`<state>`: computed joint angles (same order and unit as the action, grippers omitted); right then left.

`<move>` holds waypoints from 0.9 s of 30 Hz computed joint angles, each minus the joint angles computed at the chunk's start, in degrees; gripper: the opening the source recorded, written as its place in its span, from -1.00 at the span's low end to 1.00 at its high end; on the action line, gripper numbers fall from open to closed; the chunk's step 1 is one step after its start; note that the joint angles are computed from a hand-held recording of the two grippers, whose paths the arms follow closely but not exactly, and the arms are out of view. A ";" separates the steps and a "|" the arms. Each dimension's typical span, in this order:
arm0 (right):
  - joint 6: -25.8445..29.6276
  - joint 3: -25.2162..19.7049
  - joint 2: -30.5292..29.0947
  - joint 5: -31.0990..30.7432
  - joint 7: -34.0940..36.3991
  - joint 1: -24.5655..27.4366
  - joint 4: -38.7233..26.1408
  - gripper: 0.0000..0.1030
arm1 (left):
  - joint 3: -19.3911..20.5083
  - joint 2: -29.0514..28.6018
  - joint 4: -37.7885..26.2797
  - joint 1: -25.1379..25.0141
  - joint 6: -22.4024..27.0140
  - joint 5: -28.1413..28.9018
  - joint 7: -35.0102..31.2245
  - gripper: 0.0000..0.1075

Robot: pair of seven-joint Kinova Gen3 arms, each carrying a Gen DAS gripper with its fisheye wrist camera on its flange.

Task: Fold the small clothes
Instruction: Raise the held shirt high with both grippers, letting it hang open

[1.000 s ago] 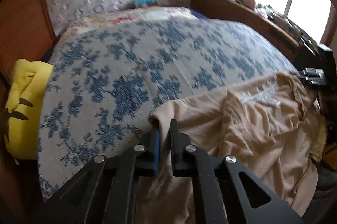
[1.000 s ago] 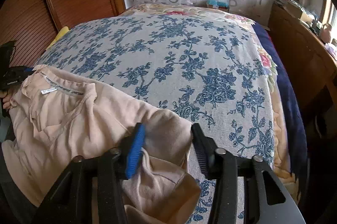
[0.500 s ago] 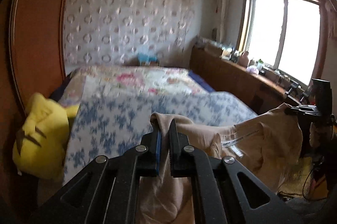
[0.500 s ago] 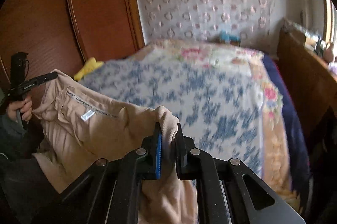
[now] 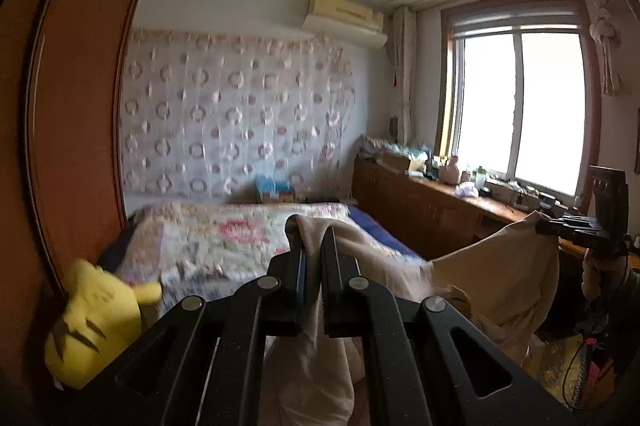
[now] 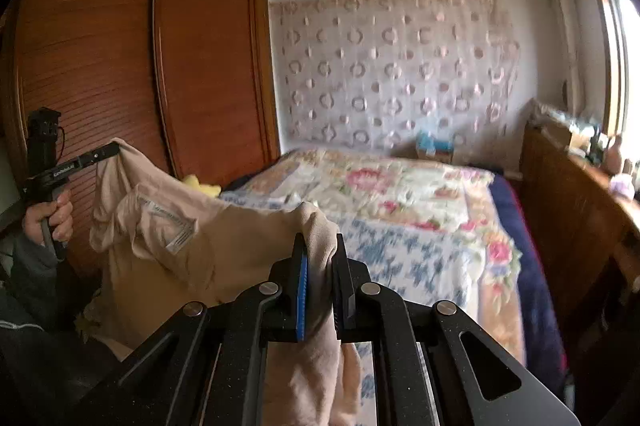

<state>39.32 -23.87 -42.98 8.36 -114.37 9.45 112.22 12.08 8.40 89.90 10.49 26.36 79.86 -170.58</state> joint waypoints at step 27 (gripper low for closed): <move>1.76 -9.84 -11.13 -0.68 6.16 16.82 -12.30 -0.81 | -3.23 -5.90 -8.75 -0.76 -3.96 8.87 -9.43 -0.88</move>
